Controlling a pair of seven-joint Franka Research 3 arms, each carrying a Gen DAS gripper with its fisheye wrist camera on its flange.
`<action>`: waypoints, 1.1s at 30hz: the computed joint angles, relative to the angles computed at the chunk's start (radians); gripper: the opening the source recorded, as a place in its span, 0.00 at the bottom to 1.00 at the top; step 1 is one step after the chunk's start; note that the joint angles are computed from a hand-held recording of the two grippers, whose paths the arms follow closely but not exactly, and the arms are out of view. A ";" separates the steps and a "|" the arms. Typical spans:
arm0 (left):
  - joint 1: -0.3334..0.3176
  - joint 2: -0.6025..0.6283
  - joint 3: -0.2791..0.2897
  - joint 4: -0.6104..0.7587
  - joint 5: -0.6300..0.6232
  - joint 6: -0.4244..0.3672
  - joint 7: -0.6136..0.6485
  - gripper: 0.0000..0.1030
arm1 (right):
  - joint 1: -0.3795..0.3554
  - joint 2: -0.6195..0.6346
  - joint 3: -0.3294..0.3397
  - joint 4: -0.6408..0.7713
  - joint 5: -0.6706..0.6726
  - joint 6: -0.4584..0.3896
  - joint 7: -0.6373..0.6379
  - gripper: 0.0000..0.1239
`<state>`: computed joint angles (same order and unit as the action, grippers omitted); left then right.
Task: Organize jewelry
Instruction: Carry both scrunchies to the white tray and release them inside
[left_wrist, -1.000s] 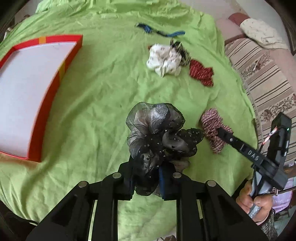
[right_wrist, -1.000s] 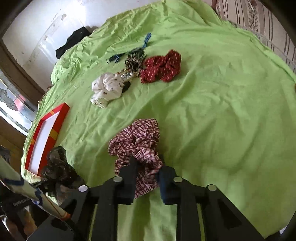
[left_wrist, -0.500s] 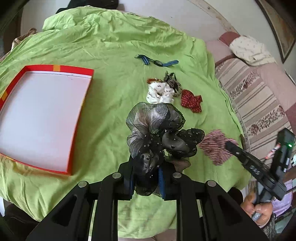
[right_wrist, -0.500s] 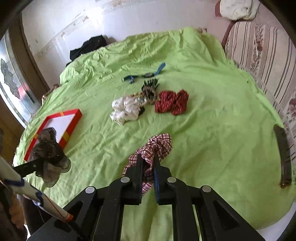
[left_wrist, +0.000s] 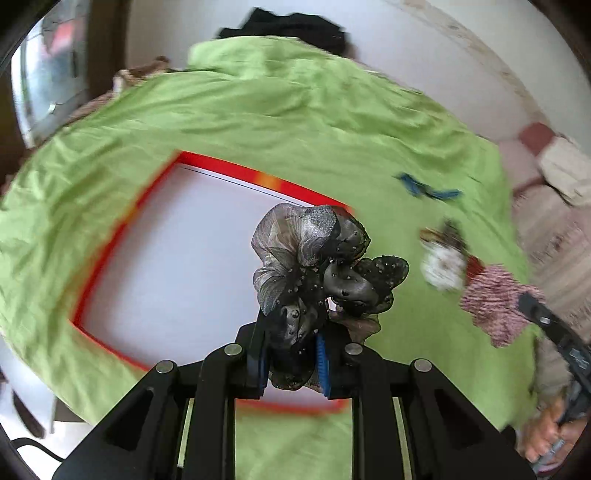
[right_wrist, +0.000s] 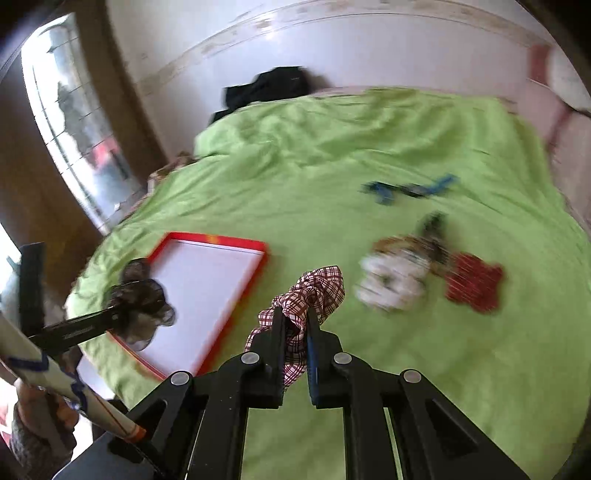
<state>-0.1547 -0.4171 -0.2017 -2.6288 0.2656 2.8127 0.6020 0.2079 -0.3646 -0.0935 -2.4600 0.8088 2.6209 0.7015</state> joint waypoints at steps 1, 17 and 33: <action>0.029 0.021 0.011 0.015 0.017 -0.012 0.006 0.19 | 0.017 0.024 0.013 0.021 0.009 0.005 0.000 0.08; 0.182 0.401 0.133 0.260 -0.109 -0.007 0.235 0.24 | 0.083 0.583 0.188 0.421 -0.182 0.112 0.209 0.09; 0.246 0.228 0.038 0.164 0.188 0.012 -0.058 0.46 | 0.054 0.387 0.222 0.238 -0.019 0.248 0.001 0.58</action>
